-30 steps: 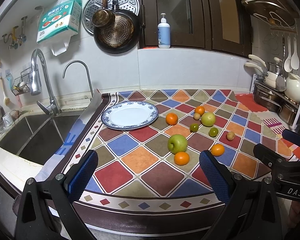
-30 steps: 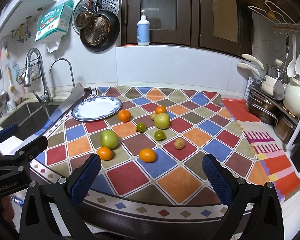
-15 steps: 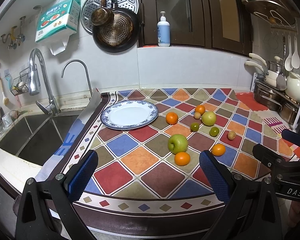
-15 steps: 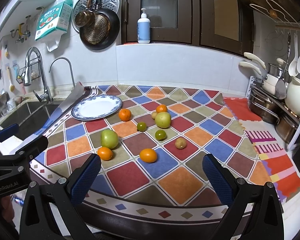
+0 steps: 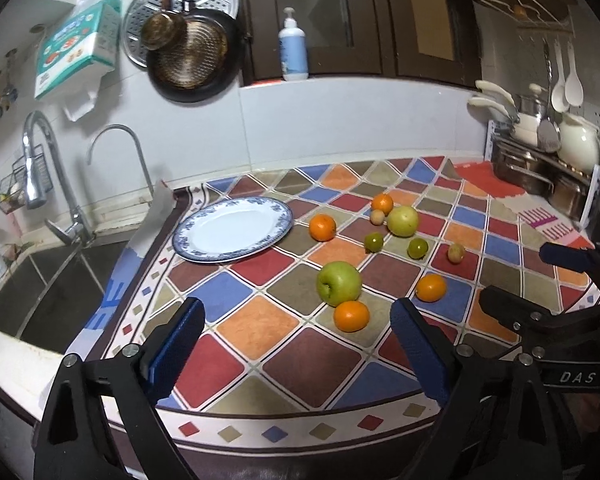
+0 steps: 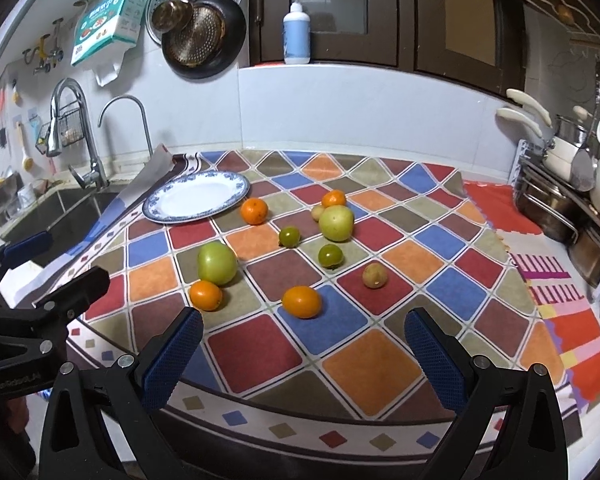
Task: Organize fruits
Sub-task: 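Close the left tool on an orange while the right tool grasps another orange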
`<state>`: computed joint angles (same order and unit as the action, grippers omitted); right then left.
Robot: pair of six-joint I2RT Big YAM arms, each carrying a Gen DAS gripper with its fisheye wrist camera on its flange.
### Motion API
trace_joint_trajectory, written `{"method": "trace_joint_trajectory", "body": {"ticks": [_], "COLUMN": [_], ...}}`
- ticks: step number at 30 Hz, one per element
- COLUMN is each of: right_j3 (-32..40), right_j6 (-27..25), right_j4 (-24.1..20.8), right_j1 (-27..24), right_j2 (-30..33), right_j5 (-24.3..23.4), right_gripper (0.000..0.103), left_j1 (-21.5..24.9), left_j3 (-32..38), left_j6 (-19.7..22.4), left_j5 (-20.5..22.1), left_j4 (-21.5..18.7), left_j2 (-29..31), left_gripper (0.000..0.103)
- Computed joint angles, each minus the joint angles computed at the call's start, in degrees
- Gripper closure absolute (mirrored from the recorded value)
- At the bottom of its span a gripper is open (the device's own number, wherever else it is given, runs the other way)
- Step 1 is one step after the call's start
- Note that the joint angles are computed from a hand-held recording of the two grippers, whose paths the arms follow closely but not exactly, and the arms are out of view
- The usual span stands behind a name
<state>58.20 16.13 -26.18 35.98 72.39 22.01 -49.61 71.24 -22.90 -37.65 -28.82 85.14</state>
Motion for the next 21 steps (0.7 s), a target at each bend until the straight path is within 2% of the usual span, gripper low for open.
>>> {"method": "trace_joint_trajectory", "body": {"ticks": [14, 21], "right_j3": [4.9, 7.5], "right_j6": [-1.4, -2.3], "right_j4": [-1.8, -2.7], "right_j1": [-5.7, -7.1], "right_j2": [8.5, 12.9], "right_j5": [-9.5, -13.8], "right_gripper": [0.029, 0.040], "left_j1": [3.5, 5.0], "left_j3": [6.2, 8.8], "left_j6": [4.2, 3.8], "left_j5": [11.6, 16.5], "left_j4": [-2.2, -3.9], "left_j2": [8.1, 11.4], "left_gripper": [0.038, 0.049]}}
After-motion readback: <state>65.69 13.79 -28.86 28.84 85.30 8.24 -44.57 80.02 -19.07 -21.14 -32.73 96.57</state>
